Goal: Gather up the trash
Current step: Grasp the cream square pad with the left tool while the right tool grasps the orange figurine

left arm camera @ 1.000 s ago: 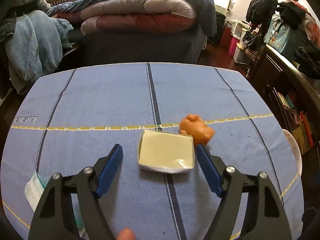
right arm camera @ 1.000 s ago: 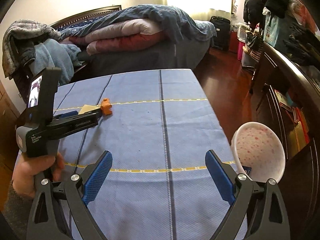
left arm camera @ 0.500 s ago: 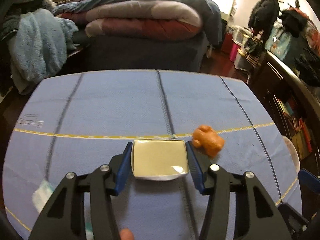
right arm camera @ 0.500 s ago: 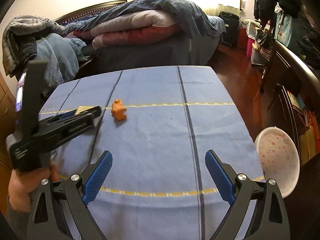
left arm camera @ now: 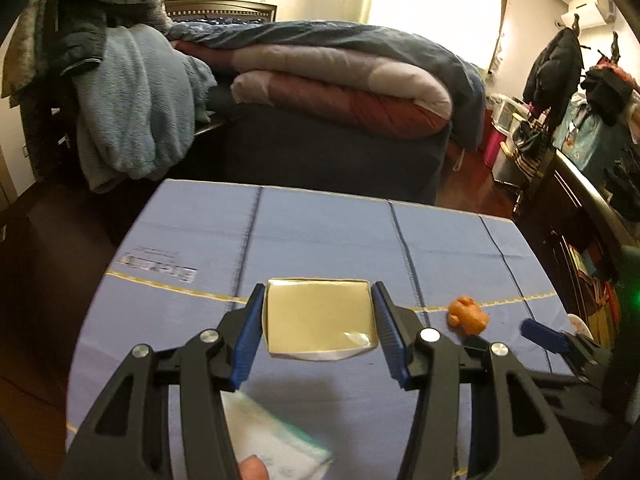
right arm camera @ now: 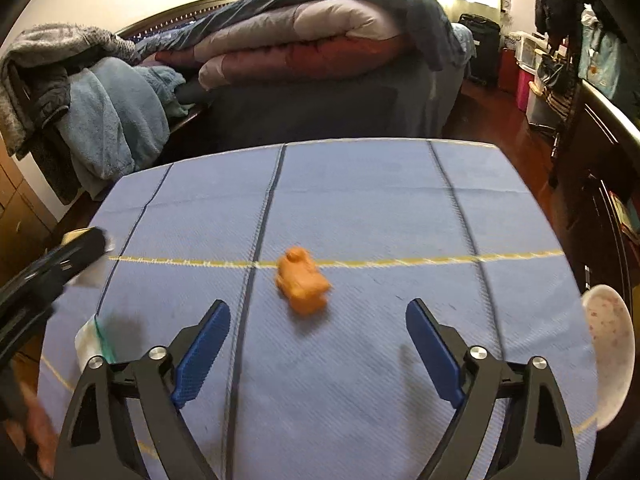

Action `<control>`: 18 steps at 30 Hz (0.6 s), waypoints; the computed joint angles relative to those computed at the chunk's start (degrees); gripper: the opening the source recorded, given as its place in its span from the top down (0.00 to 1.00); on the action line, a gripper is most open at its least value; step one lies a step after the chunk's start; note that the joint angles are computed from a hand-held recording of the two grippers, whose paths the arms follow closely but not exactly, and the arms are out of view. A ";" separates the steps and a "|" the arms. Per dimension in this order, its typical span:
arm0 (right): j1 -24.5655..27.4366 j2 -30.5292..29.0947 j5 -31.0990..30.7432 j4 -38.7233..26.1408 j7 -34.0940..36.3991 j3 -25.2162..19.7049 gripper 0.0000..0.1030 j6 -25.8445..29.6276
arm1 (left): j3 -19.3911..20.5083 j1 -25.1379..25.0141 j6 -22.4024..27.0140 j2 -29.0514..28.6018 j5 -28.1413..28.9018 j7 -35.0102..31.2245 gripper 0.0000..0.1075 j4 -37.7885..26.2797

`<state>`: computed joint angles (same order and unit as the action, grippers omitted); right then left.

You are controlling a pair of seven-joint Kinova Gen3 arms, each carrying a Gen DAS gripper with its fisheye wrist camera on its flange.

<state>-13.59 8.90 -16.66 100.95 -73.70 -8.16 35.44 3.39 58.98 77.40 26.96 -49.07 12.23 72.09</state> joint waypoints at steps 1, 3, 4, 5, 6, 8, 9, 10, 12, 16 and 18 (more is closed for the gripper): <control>-0.77 0.45 0.99 -0.30 -1.24 0.09 0.17 -0.08 | -0.12 0.16 0.20 -0.51 -0.09 0.49 0.51 0.70; -2.45 1.56 3.39 -1.28 -4.22 0.31 0.25 0.32 | 0.00 0.19 0.38 -1.39 -0.26 1.47 0.51 1.95; -3.05 1.83 4.38 -1.51 -5.42 0.37 0.28 0.30 | 0.19 0.14 0.46 -1.64 -0.37 1.83 0.51 2.37; -3.76 2.06 5.60 -1.65 -6.75 0.46 0.34 0.22 | 0.35 0.08 0.62 -1.89 -0.49 2.20 0.50 2.78; -4.24 2.24 6.53 -1.79 -7.73 0.48 0.38 0.29 | 0.55 -0.02 0.75 -2.12 -0.58 2.46 0.50 3.11; -4.39 2.35 7.60 -1.70 -8.61 0.11 0.41 0.22 | 0.95 -0.32 0.80 -2.61 -0.73 2.90 0.50 3.79; -5.45 2.02 9.16 -1.09 -9.88 0.59 0.45 -0.75 | 1.15 -0.42 0.91 -2.72 -0.82 3.05 0.50 3.93; -5.67 1.95 10.00 -1.07 -10.49 0.57 0.46 -0.82 | 1.32 -0.48 1.05 -2.82 -0.92 3.21 0.50 4.05; -5.92 1.73 11.08 -0.81 -11.14 0.45 0.58 -1.17 | 1.67 -0.67 0.96 -2.95 -1.07 3.41 0.50 4.34; -5.89 1.48 12.44 -0.61 -11.84 0.42 0.71 -1.24 | 2.13 -0.88 0.89 -2.95 -1.15 3.24 0.50 4.23; -4.86 1.30 11.23 -0.68 -10.62 0.12 0.74 -0.80 | 2.21 -0.74 1.25 -2.64 -1.23 2.85 0.50 3.59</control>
<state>-18.45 10.20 -5.44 100.27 -84.33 -8.04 34.64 5.60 58.24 78.65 24.32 -50.30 15.08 75.68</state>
